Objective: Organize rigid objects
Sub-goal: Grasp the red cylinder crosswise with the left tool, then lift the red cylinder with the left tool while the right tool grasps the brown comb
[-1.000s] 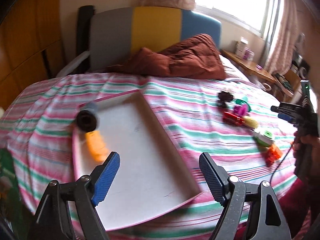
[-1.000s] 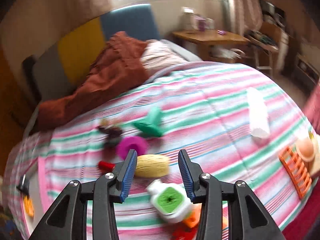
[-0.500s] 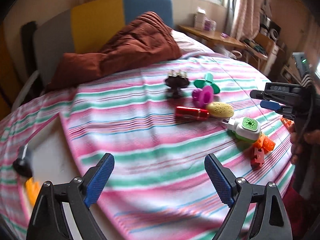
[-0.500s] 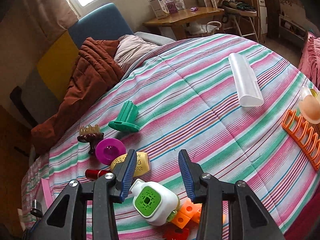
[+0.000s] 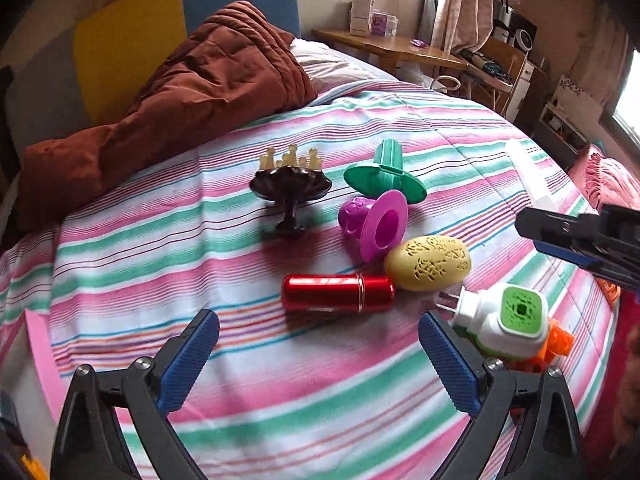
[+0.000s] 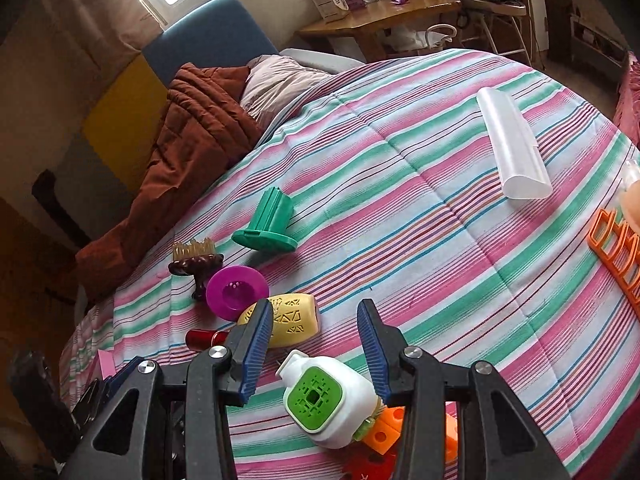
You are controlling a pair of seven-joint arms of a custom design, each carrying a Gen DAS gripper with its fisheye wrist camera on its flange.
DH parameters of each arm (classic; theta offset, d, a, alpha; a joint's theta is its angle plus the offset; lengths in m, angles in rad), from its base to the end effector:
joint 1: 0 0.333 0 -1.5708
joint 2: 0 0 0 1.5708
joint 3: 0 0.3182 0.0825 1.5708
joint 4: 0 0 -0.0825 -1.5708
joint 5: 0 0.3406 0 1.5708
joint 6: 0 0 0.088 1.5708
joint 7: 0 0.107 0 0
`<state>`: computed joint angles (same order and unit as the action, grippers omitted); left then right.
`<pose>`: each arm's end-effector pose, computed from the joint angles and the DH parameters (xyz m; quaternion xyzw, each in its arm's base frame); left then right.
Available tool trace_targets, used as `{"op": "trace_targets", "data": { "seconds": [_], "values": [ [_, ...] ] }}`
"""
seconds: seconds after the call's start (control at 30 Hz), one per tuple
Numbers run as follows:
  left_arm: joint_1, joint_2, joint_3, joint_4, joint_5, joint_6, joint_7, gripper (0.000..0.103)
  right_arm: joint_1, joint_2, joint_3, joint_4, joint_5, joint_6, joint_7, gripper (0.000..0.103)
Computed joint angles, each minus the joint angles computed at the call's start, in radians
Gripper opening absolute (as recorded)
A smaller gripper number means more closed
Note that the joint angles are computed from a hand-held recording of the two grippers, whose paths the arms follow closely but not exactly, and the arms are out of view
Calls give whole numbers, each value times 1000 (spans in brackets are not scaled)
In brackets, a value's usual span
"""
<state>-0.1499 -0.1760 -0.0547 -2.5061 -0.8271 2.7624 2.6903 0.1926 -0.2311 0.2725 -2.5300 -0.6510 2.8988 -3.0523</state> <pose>0.4416 -0.0604 0.4161 -0.4398 0.8477 -0.2729 0.1162 0.3778 0.2343 0.4427 -0.4433 0.8337 -0.1124 0.3095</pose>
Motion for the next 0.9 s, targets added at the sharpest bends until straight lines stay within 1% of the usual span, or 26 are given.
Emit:
{"op": "trace_targets", "data": {
  "seconds": [0.1, 0.17, 0.23, 0.27, 0.3, 0.33, 0.37, 0.4, 0.47, 0.53, 0.6, 0.7, 0.77, 0.9],
  "values": [
    [-7, 44, -22, 18, 19, 37, -4, 100, 5, 4, -6, 1, 8, 11, -14, 44],
    [-11, 69, -27, 36, 6, 36, 16, 100, 5, 4, -7, -2, 11, 22, -16, 44],
    [-8, 101, -42, 50, 16, 61, 14, 100, 1, 3, -5, -6, 14, 31, -17, 44],
    [-4, 120, -48, 59, 18, 68, 16, 95, 0, 3, -4, -6, 16, 34, -18, 44],
    [5, 132, -50, 69, 24, 51, 12, 78, -2, 4, -3, -7, 18, 36, -19, 44],
    [18, 146, -52, 82, 61, 20, -26, 76, -3, 4, -2, -7, 20, 38, -20, 44],
    [24, 147, -57, 81, 39, 26, -12, 75, -4, 4, 0, -7, 21, 38, -21, 44],
    [28, 138, -60, 74, -13, 31, 34, 75, -6, 3, 2, -7, 20, 36, -21, 44],
    [40, 116, -57, 60, -39, 4, 55, 75, -10, 2, 6, -7, 17, 36, -17, 44],
    [47, 91, -53, 32, -32, 11, 40, 75, -12, 2, 8, -7, 14, 36, -17, 44],
    [57, 51, -40, -1, -16, -1, 2, 75, -6, 4, 6, -2, 20, 26, -30, 44],
    [50, -33, -4, -64, -38, -8, 26, 75, 9, 11, 1, 7, 30, 13, -57, 44],
    [43, -97, 23, -110, -39, -11, 37, 75, 32, 25, -11, 19, 54, 7, -99, 44],
    [43, -206, 88, -167, -19, -66, 31, 75, 76, 63, -17, 67, 67, -14, -188, 44]
  ]
}}
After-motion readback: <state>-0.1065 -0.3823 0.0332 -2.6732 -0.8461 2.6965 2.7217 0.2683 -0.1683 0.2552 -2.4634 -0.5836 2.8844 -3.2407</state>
